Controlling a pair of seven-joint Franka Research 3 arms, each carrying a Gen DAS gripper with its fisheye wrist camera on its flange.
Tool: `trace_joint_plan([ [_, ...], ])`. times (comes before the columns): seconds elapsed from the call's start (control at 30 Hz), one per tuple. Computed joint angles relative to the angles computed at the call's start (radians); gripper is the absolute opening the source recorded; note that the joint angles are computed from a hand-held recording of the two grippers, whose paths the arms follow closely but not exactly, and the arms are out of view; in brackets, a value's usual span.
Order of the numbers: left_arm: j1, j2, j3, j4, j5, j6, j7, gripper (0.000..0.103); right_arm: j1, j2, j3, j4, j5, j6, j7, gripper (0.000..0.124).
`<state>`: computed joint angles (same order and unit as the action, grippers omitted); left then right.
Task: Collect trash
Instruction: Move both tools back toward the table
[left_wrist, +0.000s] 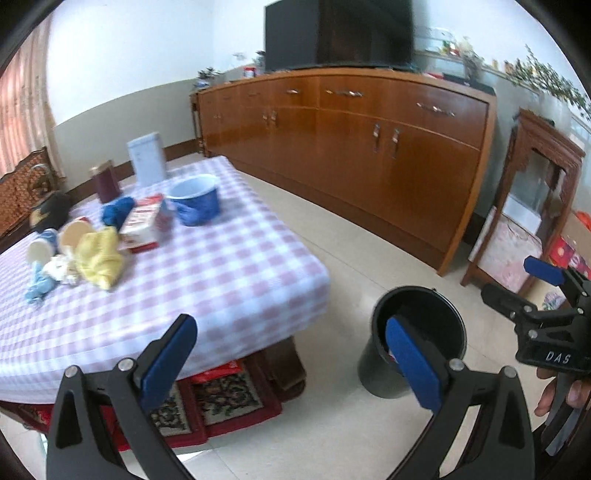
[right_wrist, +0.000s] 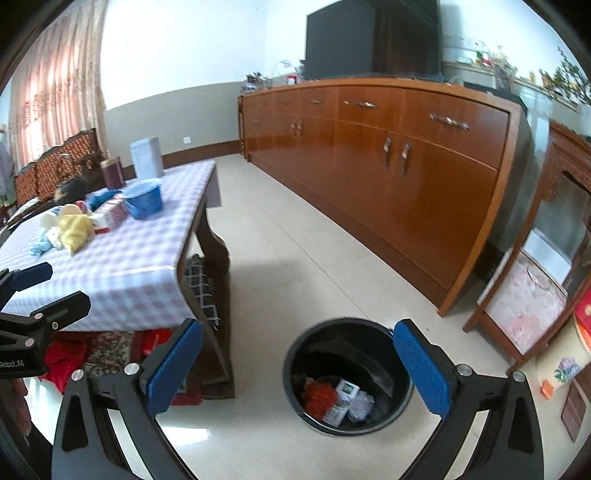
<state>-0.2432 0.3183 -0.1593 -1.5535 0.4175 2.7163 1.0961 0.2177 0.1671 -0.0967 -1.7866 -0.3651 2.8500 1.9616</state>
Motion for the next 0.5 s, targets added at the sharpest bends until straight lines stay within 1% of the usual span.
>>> trace_joint_plan([
  [0.07, -0.002, -0.027, 0.028, -0.030, 0.032, 0.013, -0.051, 0.103, 0.001, 0.012, 0.017, 0.021, 0.028, 0.010, -0.031, 0.103],
  [0.23, 0.037, -0.091, 0.048, -0.113, 0.060, 0.065, -0.138, 0.103, 0.016, 0.060, 0.050, 0.085, 0.126, 0.022, -0.136, 0.103],
  [0.37, 0.052, -0.126, 0.083, -0.153, 0.158, 0.068, -0.264, 0.103, 0.064, 0.102, 0.039, 0.135, 0.142, 0.039, -0.154, 0.103],
  [0.5, 0.078, -0.155, 0.097, -0.186, 0.255, 0.059, -0.366, 0.103, 0.080, 0.149, 0.057, 0.204, 0.209, 0.023, -0.221, 0.103],
])
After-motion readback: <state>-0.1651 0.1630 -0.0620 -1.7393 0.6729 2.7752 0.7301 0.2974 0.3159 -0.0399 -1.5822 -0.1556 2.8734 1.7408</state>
